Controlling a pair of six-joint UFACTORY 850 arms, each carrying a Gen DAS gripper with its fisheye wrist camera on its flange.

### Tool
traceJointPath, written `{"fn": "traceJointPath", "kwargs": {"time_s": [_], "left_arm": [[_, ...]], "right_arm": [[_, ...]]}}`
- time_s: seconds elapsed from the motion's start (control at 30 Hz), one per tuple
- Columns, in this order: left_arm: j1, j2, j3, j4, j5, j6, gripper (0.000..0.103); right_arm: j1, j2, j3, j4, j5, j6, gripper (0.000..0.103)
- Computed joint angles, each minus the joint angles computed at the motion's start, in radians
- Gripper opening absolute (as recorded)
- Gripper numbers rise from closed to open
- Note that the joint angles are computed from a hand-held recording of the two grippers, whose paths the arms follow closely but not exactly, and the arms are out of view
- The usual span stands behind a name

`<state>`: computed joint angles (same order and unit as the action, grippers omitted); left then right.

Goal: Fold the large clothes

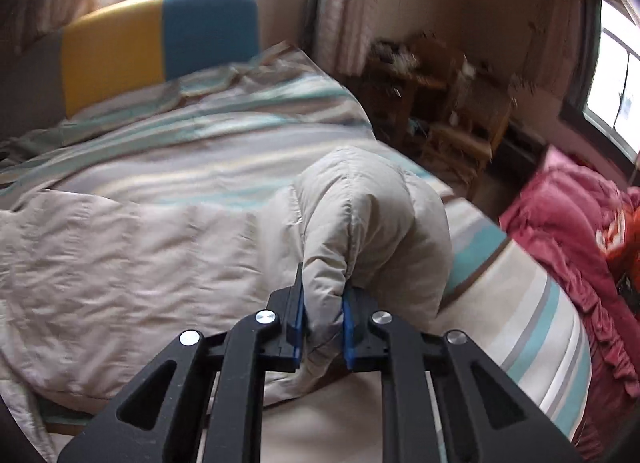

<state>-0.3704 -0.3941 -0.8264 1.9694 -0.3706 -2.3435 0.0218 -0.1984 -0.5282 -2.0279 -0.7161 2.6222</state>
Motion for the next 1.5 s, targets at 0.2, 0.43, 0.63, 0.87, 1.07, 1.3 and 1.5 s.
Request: {"fn": "traceJointPath", "kwargs": {"time_s": [0.2, 0.43, 0.63, 0.87, 1.07, 1.3, 1.5], "left_arm": [[0.005, -0.007, -0.009, 0.012, 0.012, -0.013, 0.100], [0.007, -0.006, -0.007, 0.020, 0.012, -0.021, 0.100], [0.007, -0.006, -0.007, 0.029, 0.013, -0.031, 0.100], [0.010, -0.004, -0.002, 0.045, 0.015, -0.049, 0.100], [0.010, -0.005, -0.004, 0.045, 0.014, -0.048, 0.100], [0.008, 0.007, -0.002, 0.012, 0.020, -0.014, 0.100], [-0.045, 0.097, 0.022, 0.028, -0.008, -0.040, 0.100]], "right_arm": [[0.202, -0.014, -0.029, -0.009, -0.140, -0.094, 0.014], [0.390, -0.084, -0.122, -0.063, -0.200, -0.249, 0.014], [0.513, -0.175, -0.228, -0.123, -0.208, -0.378, 0.014], [0.588, -0.293, -0.355, -0.193, -0.119, -0.425, 0.014], [0.608, -0.316, -0.395, -0.288, 0.015, -0.401, 0.057], [0.582, -0.201, -0.275, -0.433, -0.013, -0.157, 0.070], [0.464, -0.020, -0.090, -0.578, -0.065, 0.223, 0.073]]}}
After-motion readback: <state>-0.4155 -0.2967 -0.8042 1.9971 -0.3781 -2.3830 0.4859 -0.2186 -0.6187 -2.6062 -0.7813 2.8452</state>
